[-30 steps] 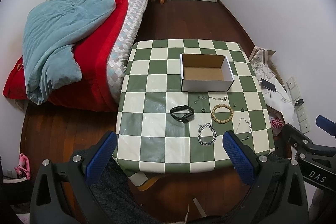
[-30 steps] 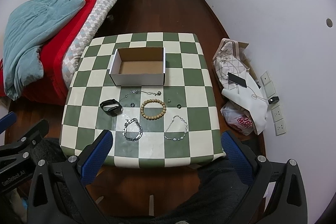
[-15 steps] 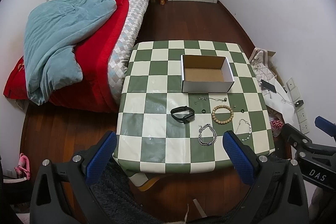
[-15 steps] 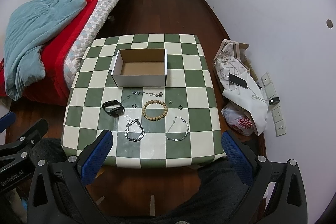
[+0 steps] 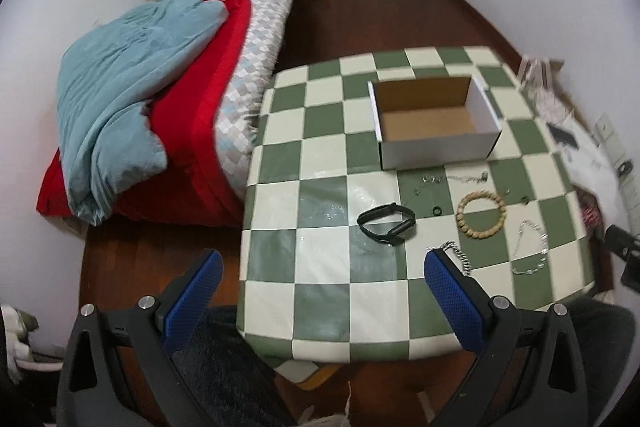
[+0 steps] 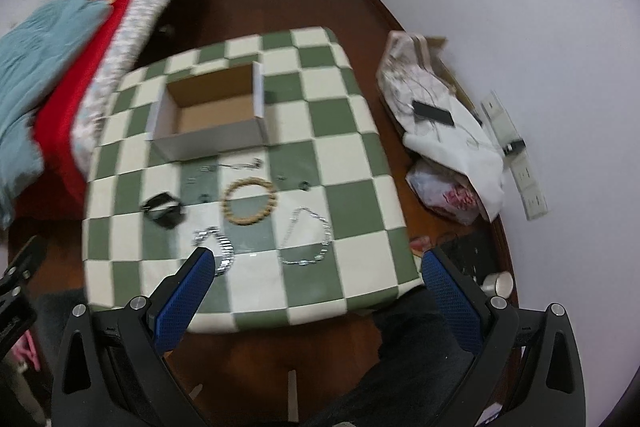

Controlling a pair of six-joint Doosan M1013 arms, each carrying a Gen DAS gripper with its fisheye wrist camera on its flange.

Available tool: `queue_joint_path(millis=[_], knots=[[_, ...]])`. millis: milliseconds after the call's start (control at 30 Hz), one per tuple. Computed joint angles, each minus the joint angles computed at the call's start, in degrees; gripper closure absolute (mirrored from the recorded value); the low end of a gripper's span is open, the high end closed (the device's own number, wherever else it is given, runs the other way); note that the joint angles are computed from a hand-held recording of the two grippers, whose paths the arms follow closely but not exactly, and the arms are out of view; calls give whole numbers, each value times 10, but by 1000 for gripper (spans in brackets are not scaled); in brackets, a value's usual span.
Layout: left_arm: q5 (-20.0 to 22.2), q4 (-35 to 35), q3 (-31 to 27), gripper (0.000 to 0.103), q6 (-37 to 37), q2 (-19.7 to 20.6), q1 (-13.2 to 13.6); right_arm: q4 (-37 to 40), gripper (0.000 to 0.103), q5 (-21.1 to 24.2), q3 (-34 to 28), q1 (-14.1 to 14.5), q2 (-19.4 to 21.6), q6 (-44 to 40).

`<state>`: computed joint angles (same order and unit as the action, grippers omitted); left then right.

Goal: Organize jewelry
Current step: 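Grasp the pendant silver chain with the right tool while the left tool grasps the thick silver chain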

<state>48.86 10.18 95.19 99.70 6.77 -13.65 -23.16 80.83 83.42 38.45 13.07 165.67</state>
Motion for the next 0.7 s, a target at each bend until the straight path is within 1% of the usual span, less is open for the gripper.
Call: queue_joint_path(millis=[33,167,300,333,367,433,500,567,633,667,700], knots=[[-12,29,6,0,-16,5,-9,4,0,-3,11,-6,-1,6],[-27,102,22,0,-41,28,-35,38,0,-32,55,-38,0,16],[-31,152,34,0,-55,47,-54,69,0,-67,94,-65,9,15],[-34,162,38,0,-59,52,-57,79,2,-78,103,-70,12,13],[-35,174,41,0,-67,55,-62,90,4,-90,111,-75,15,11],[-29,176,42,0,-62,65,-66,112,18,-117,126,-84,21,4],[-27,182,44,0,-66,71,-70,124,24,-142,137,-89,26,2],[-19,173,43,0,-61,77,-70,124,28,-166,145,-89,31,7],[-14,162,41,0,-56,83,-71,120,37,-188,149,-87,36,9],[-7,150,38,0,-48,86,-69,111,40,-186,146,-84,43,8],[0,142,36,0,-46,90,-68,83,46,-185,143,-75,46,11]])
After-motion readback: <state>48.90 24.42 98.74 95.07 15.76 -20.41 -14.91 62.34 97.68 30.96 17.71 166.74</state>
